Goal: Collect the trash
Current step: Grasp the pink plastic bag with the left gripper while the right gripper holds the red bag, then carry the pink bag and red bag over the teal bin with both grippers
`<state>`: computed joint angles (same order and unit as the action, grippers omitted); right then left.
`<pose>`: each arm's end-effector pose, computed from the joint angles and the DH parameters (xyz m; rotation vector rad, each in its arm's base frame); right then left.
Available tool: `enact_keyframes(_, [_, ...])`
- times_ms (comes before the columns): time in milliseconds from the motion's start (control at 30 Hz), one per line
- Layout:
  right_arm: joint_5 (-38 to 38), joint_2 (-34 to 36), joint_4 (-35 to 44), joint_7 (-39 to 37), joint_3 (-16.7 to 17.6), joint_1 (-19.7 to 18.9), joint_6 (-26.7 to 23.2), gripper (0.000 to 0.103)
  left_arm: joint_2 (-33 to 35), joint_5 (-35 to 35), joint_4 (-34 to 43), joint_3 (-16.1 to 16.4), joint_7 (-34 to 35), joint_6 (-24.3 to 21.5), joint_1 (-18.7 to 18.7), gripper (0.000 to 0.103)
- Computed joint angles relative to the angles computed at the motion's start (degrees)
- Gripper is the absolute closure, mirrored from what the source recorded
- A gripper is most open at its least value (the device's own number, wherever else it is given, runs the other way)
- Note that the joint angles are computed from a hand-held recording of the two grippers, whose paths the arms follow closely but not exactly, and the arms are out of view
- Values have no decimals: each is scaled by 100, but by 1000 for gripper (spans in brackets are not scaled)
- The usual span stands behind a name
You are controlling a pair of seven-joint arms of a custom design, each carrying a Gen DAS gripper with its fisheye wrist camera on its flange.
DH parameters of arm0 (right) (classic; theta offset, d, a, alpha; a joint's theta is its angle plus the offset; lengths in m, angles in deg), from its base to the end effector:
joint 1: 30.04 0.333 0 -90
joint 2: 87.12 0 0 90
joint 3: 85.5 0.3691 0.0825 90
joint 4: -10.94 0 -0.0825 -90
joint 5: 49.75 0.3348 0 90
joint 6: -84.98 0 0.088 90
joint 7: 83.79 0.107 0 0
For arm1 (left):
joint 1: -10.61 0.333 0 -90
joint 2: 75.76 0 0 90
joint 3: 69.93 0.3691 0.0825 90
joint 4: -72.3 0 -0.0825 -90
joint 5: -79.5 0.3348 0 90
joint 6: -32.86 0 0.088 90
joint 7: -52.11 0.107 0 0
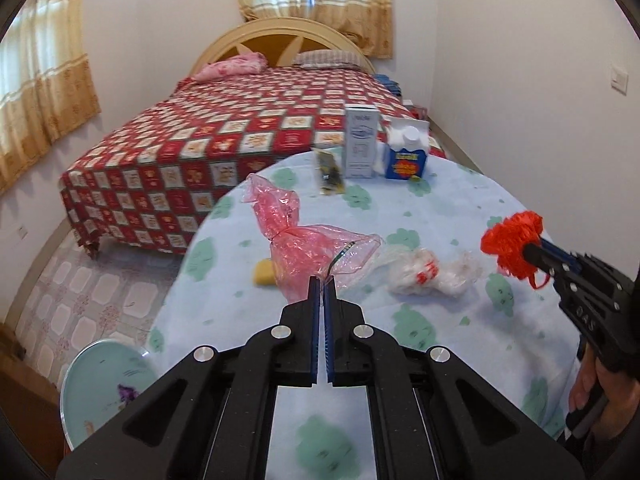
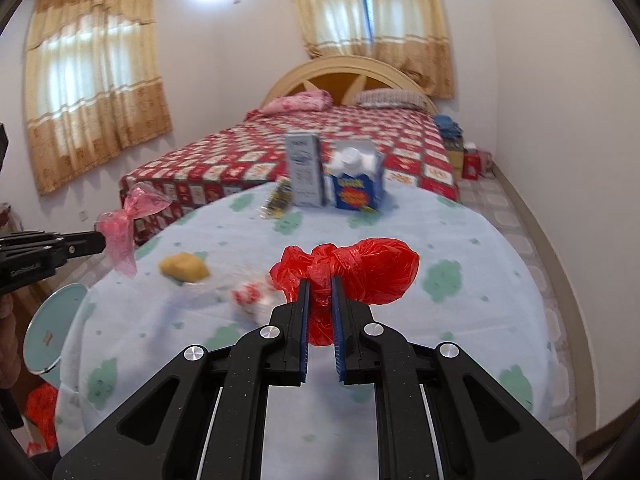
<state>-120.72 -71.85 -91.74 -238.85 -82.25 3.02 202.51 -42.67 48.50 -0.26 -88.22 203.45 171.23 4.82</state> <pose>0.5285 0.3200 0.5074 -0.9466 2.1362 -1.1868 0.7049 -0.2352 0.5591 -0.6457 2.5968 -1.1479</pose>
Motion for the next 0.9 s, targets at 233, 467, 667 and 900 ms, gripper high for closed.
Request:
enact_keyframes(233, [-274,365,597,-418,-133,-58,560,92,-138,-192,-303,76,195,409,303,101])
enact_keyframes(467, [-263,837,1365,-967,-375,35,1005,92,-83,-207,-330,127,139,801,472,101])
enact_keyframes(667, [-39,1346,2136,-1551,-642,181,1364,92,18,-115,-218,168,36,954,605,101])
enact_keyframes(900, [315,1735,2712,-1994,-934,367,1573,92,97,0,-137,177,-64,1051,687,101])
